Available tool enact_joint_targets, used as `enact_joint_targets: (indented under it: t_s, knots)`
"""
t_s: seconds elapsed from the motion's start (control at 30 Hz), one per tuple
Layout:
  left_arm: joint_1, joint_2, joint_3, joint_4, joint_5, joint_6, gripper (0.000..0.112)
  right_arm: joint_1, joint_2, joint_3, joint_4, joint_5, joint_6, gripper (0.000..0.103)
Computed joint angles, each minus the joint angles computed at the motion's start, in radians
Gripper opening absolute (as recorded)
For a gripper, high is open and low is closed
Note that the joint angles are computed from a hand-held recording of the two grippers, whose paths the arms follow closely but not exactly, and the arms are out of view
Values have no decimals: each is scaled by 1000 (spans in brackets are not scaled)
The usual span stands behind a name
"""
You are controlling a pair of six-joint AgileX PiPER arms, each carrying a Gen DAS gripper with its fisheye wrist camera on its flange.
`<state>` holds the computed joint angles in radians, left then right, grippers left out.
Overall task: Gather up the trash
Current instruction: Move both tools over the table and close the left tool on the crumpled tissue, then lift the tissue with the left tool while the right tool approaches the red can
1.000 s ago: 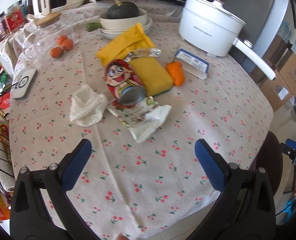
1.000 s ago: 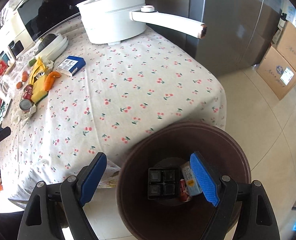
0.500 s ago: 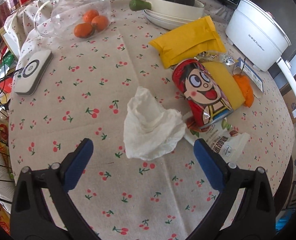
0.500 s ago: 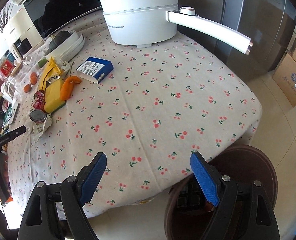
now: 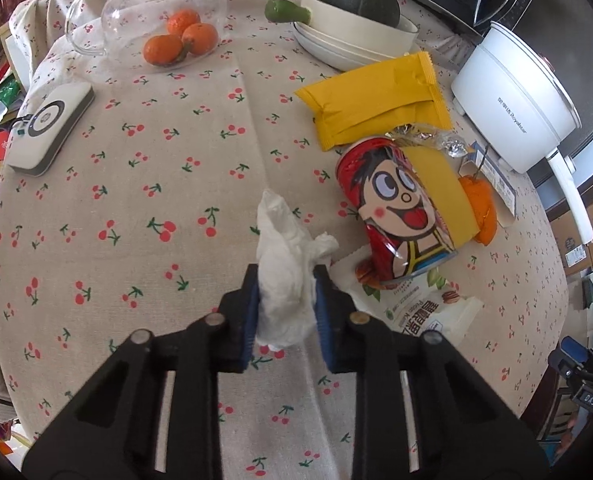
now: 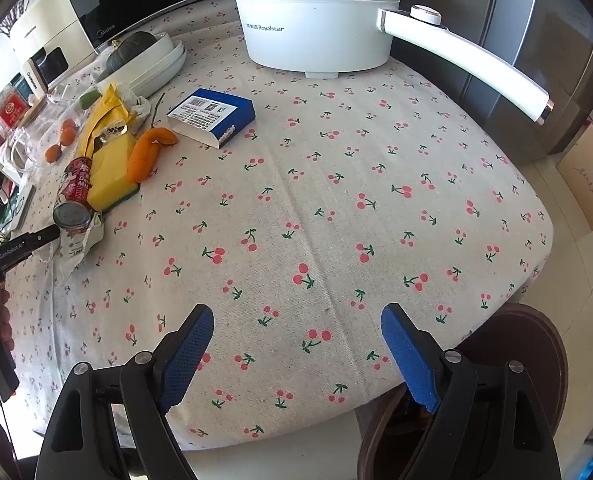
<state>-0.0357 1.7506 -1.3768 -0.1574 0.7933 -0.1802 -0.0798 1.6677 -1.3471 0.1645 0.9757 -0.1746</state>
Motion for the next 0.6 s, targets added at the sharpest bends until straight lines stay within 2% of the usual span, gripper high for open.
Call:
enact_joint_targets:
  t_s: [0.2,0.37,0.5,0.6]
  knots:
    - [52,-78,43,-66,10,51,20,79,-13,-4,-19,-12,46,87]
    - [91,-130,90,-76,18,95,20,195,-8,-31,-16,-36,106,87]
    - [132,-157,119,-132,41,139,20,292,48,-106,37,-70,157,87]
    - [128,-172,122,-89,43,142,20,368,123,-186,58,-97,174,87]
